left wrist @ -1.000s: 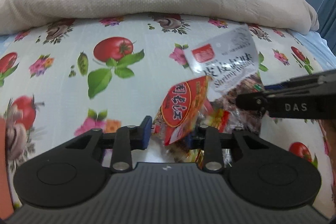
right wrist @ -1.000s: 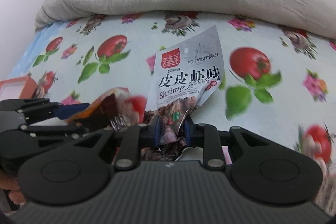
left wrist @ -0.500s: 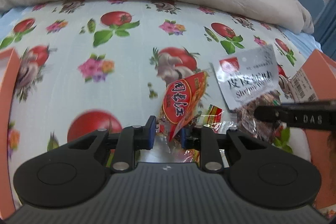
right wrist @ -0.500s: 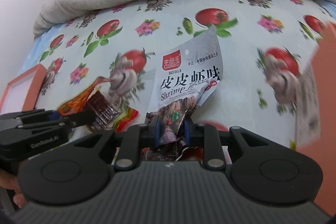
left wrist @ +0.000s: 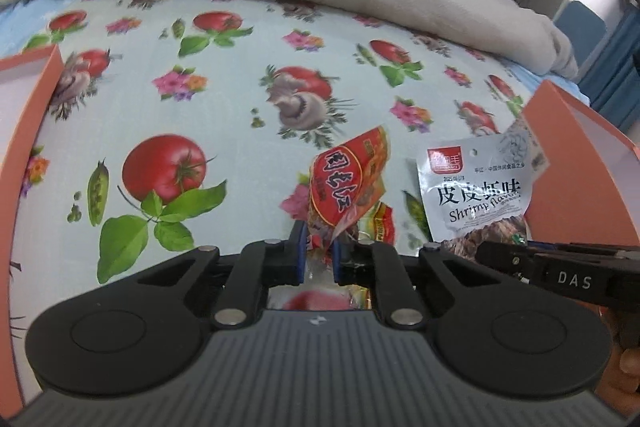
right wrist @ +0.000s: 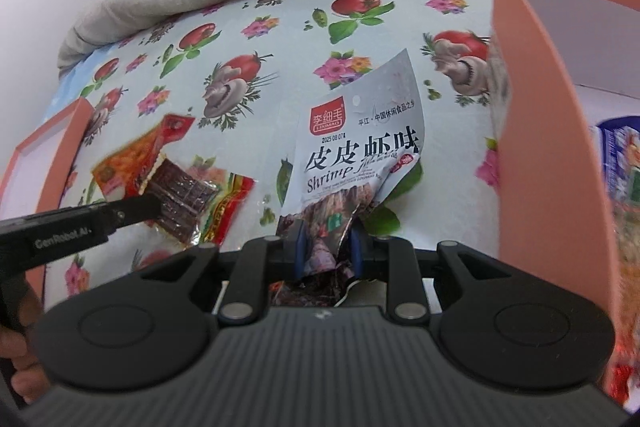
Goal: Organize snacks
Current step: 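Lift the red packet with the left tool while the right tool lifts the shrimp bag toward the box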
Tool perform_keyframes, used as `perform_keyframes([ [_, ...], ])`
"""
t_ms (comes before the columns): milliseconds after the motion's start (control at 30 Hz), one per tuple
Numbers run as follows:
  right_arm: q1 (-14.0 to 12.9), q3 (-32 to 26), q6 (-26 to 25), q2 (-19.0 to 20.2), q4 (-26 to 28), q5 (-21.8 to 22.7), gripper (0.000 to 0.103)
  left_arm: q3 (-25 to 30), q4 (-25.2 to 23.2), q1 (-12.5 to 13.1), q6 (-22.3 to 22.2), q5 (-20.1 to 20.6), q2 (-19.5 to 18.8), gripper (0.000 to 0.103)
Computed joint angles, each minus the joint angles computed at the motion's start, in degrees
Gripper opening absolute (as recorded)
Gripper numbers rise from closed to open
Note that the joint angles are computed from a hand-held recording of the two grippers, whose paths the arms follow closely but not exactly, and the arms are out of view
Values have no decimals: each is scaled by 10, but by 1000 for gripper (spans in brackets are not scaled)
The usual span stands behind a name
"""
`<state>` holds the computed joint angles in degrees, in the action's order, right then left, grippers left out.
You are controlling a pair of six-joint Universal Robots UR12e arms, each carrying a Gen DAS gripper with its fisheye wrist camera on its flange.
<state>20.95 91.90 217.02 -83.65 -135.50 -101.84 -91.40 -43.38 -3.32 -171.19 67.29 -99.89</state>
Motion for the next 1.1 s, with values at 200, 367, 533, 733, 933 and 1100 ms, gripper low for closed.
perform_keyframes([
  [200,13,11,12,-11,-9,-15,25,-8,7,-4,12,-4,18,11],
  [367,18,4,7,-15,-8,-24,25,-3,10,-4,3,-4,26,9],
  [533,24,-7,4,-17,-12,-41,25,11,8,-3,-15,-10,30,9],
  [733,24,-14,1,-28,-18,-65,25,27,19,-7,-18,-11,32,9],
  [933,19,-15,4,-43,-24,-93,25,44,25,-14,-35,-25,31,9],
  [1100,17,-18,-2,-53,-29,-116,25,58,32,-22,-49,-45,31,9],
])
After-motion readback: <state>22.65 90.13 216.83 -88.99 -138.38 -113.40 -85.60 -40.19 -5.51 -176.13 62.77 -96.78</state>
